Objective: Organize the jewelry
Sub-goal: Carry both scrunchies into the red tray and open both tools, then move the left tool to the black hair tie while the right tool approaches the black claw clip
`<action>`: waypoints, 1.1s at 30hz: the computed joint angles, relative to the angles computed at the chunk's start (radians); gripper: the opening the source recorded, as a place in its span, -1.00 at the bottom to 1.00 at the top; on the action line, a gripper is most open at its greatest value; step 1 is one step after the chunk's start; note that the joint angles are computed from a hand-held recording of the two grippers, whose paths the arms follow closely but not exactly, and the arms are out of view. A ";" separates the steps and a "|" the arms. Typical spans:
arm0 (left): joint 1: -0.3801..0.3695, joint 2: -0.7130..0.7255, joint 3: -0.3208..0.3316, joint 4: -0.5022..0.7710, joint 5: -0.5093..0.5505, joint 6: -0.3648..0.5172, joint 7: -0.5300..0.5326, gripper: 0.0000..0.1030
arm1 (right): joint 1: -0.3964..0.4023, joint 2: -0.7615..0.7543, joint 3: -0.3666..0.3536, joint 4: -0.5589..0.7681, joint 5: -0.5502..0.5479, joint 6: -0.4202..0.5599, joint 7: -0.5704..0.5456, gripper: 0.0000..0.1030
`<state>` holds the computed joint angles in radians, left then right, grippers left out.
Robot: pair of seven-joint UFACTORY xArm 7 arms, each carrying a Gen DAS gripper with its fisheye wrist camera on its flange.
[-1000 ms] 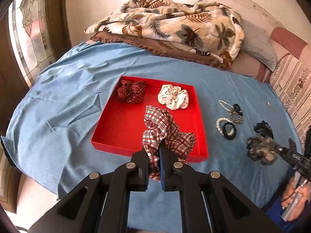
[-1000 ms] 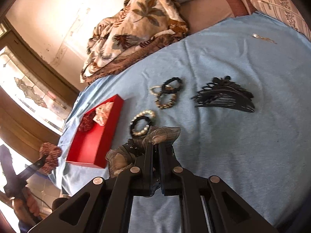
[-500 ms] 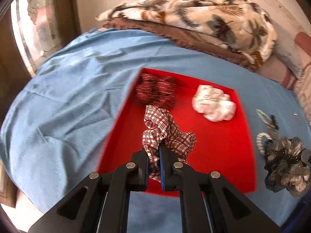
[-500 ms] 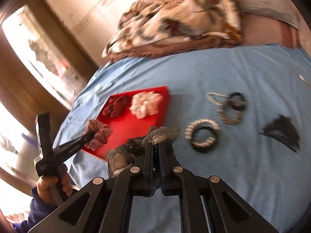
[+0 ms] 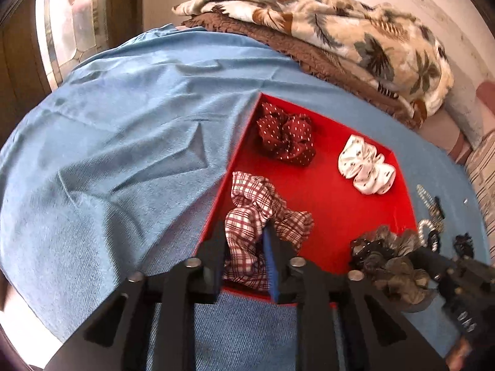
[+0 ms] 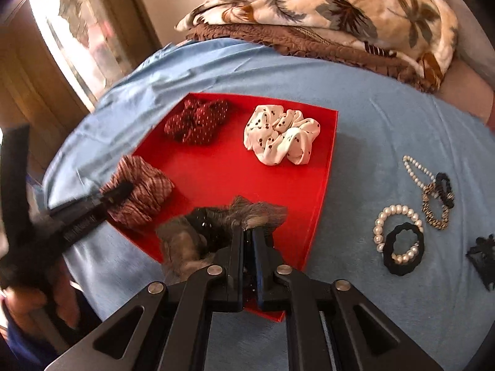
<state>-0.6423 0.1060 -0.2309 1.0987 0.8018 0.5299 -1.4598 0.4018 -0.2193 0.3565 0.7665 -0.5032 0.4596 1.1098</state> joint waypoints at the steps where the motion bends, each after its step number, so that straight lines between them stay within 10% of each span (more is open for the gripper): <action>1: 0.002 -0.015 0.004 -0.017 0.017 -0.023 -0.022 -0.45 | -0.005 0.004 0.011 0.010 -0.023 0.015 0.009 -0.79; 15: -0.002 -0.019 -0.032 0.021 0.174 -0.005 -0.159 0.10 | -0.010 -0.207 0.089 -0.038 -0.141 0.160 0.115 -0.09; 33: -0.185 0.104 -0.032 0.214 0.201 0.220 -0.059 0.13 | 0.012 -1.177 -0.059 -0.613 0.242 0.526 -0.083 -0.06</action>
<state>-0.8277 0.2101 -0.2632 1.3130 1.0027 0.7496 -1.5186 0.4139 -1.3963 0.2972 0.1538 -0.2610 0.9855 1.0269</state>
